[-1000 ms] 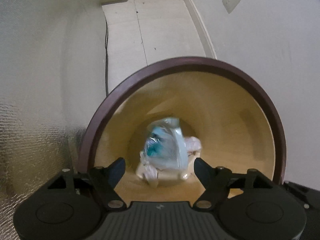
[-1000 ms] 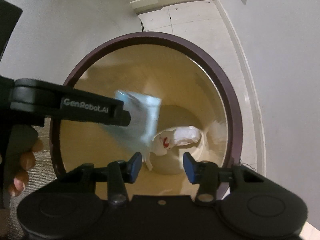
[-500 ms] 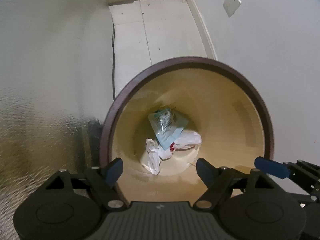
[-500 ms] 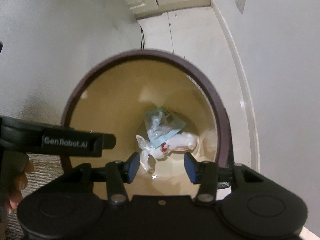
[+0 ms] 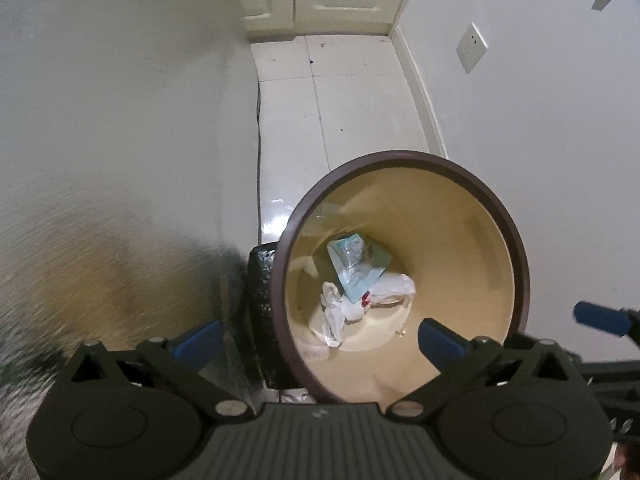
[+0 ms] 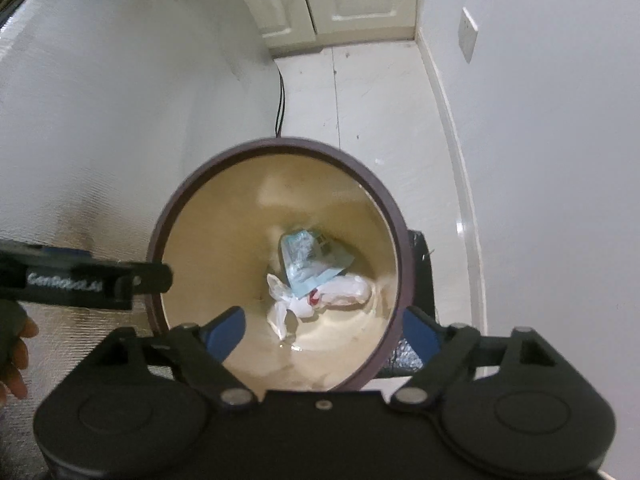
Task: Collect trash
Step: 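Lift both tools from the bin and return them over the table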
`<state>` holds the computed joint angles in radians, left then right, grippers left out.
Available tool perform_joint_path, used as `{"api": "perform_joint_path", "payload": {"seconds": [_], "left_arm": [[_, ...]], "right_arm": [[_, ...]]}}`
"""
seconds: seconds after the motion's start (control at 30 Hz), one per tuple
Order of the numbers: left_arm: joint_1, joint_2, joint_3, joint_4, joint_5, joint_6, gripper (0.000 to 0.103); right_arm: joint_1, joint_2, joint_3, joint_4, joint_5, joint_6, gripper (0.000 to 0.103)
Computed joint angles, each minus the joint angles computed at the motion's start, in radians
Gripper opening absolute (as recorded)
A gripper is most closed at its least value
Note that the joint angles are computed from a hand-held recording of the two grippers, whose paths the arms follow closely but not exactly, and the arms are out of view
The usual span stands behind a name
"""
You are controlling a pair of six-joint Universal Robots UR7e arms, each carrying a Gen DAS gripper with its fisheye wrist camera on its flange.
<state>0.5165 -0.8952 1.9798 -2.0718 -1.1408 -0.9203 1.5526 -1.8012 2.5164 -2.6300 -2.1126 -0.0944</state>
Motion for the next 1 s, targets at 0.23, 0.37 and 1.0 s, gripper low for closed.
{"api": "perform_joint_path", "payload": {"seconds": [0.23, 0.37, 1.0], "left_arm": [[-0.058, -0.078, 0.015, 0.058, 0.018, -0.042, 0.103], [-0.090, -0.116, 0.019, 0.077, 0.021, -0.052, 0.103], [-0.278, -0.392, 0.025, 0.166, 0.097, -0.088, 0.103]], "right_arm": [[0.093, -0.055, -0.023, 0.067, -0.068, 0.057, 0.103], [0.159, -0.083, -0.039, 0.137, -0.135, 0.116, 0.103], [0.630, -0.122, -0.230, 0.614, -0.356, 0.632, 0.103]]}}
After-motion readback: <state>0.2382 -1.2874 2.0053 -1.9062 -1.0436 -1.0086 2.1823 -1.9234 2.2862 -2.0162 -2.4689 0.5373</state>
